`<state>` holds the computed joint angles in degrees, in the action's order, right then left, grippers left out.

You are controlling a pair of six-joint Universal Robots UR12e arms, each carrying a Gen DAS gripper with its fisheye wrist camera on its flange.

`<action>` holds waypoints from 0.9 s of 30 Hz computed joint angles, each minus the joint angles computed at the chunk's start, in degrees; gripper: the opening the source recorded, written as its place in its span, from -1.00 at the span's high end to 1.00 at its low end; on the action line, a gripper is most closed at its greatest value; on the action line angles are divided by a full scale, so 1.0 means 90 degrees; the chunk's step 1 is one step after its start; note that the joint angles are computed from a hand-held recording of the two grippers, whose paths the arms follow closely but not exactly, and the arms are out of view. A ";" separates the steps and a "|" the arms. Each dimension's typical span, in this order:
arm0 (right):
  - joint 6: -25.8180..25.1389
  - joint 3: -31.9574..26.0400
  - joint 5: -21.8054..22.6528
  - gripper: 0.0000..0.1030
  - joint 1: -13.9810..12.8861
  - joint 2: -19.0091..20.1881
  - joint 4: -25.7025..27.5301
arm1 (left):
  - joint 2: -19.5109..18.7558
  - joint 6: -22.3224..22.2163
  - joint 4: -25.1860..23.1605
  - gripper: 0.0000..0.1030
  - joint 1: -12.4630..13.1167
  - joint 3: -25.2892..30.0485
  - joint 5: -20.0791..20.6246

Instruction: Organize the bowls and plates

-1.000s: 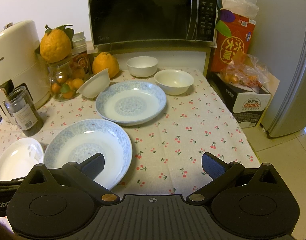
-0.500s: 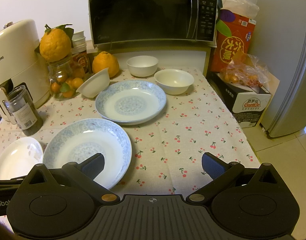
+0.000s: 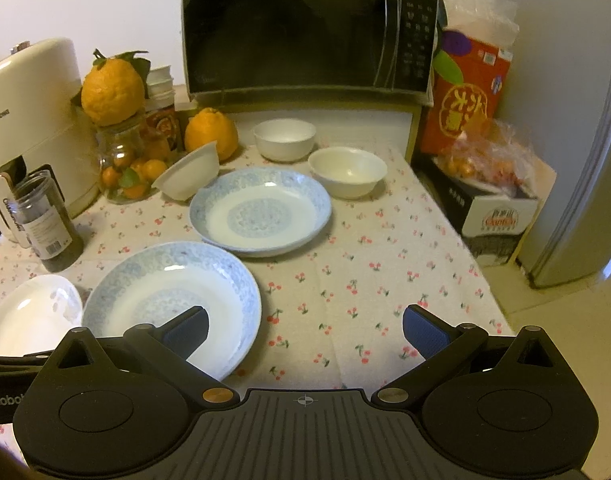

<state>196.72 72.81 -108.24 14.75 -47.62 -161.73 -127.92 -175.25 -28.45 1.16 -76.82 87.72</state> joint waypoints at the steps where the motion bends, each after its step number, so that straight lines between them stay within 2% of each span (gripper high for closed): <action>1: -0.0037 -0.0003 -0.0040 -1.00 0.0007 0.0008 -0.0049 | -0.0006 0.0044 -0.0014 -0.99 0.0008 0.0012 -0.0023; 7: -0.0158 -0.0055 0.0015 -1.00 0.0000 0.0039 -0.0169 | -0.0053 0.0280 -0.0061 -0.99 0.0073 0.0092 -0.0237; 12: -0.0606 -0.0054 0.0210 -1.00 -0.0011 0.0080 -0.0469 | -0.0100 0.0548 0.0203 -0.99 0.0165 0.0151 -0.0701; 14: -0.0626 -0.0143 0.0362 -1.00 -0.0041 0.0071 -0.0200 | -0.0152 0.0674 0.0083 -0.98 0.0197 0.0286 -0.0897; 17: -0.0330 -0.0341 0.0935 -1.00 -0.0166 0.0030 0.0506 | -0.0272 0.0880 -0.0225 -0.92 0.0240 0.0560 -0.1173; 20: -0.0099 -0.0518 0.1545 -1.00 -0.0309 0.0039 0.1015 | -0.0420 0.1224 -0.0365 -0.84 0.0244 0.0797 -0.1214; 24: 0.0342 -0.0680 0.2463 -1.00 -0.0524 0.0147 0.1364 | -0.0633 0.1411 -0.0572 -0.57 0.0288 0.1073 -0.1445; 27: 0.0756 -0.0768 0.3233 -0.91 -0.0690 0.0289 0.1487 | -0.0803 0.1436 -0.0738 -0.30 0.0328 0.1260 -0.1696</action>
